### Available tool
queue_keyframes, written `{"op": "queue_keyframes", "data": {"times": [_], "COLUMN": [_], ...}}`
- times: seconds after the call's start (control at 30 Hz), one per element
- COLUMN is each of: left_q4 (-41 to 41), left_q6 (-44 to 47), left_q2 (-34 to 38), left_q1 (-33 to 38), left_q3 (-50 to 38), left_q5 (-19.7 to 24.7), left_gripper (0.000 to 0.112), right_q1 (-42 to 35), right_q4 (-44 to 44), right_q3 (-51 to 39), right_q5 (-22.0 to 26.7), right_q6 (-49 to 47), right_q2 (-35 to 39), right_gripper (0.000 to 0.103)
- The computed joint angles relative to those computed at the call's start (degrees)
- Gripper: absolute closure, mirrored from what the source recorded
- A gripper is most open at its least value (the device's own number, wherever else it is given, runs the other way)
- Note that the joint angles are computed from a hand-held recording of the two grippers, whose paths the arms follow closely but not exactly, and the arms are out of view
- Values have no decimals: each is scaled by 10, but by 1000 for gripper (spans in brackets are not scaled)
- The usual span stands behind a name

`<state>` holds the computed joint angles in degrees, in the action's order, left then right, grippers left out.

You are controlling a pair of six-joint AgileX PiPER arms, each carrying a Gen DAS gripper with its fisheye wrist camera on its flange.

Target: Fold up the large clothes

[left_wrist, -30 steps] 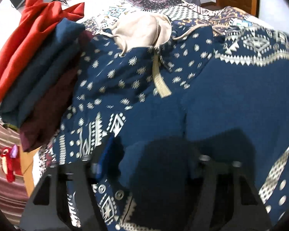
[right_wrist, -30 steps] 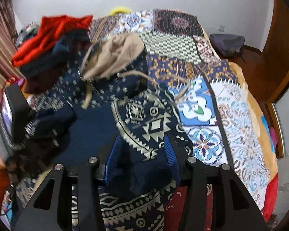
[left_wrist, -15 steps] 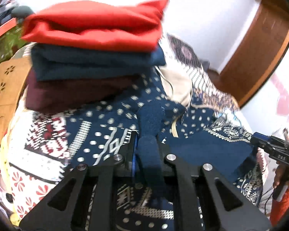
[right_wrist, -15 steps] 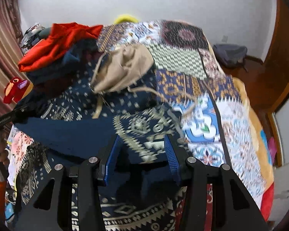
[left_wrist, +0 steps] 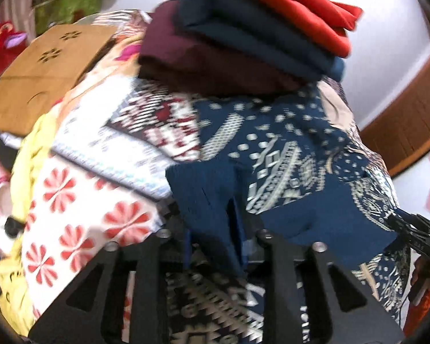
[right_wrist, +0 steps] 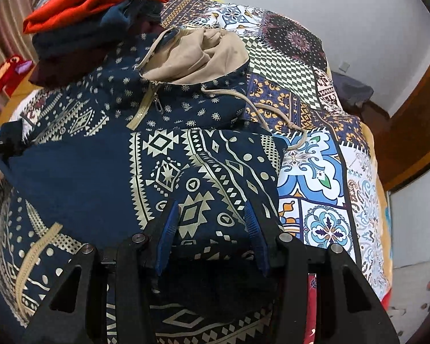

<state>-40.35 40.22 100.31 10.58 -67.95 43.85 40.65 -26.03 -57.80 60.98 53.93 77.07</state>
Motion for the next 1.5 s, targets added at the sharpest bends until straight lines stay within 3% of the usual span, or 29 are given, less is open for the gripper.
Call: {"op": "queue_keyframes", "data": {"times": [0.07,0.33,0.63,1.03,1.33,1.5], "left_q4": [2,183,185,269,359,370], "left_q6": [9,-42,-46,-178,-280,-315], "left_q2": [-16,-54,-72,66,285,410], "left_q1": [15,0,-67,-272,-331,-341], "left_q3": [33,95,9,-251,-546,-734], "left_q5": [-30,-119,-67,-29,67,155], "left_gripper": [69,64,61,59,59,62], "right_q1": [-1,-2,-80,-241,-354,-373], "right_q4": [0,6,90,219,391,395], "right_q3": [0,-4,-35,-114,-230,-313], "right_q5": [0,-5,-45,-112,-127,-103], "right_q6": [1,3,-69,-213,-351,-352], "right_q2": [0,4,-29,9,183,293], "right_gripper": [59,56,56,56,56,56]}}
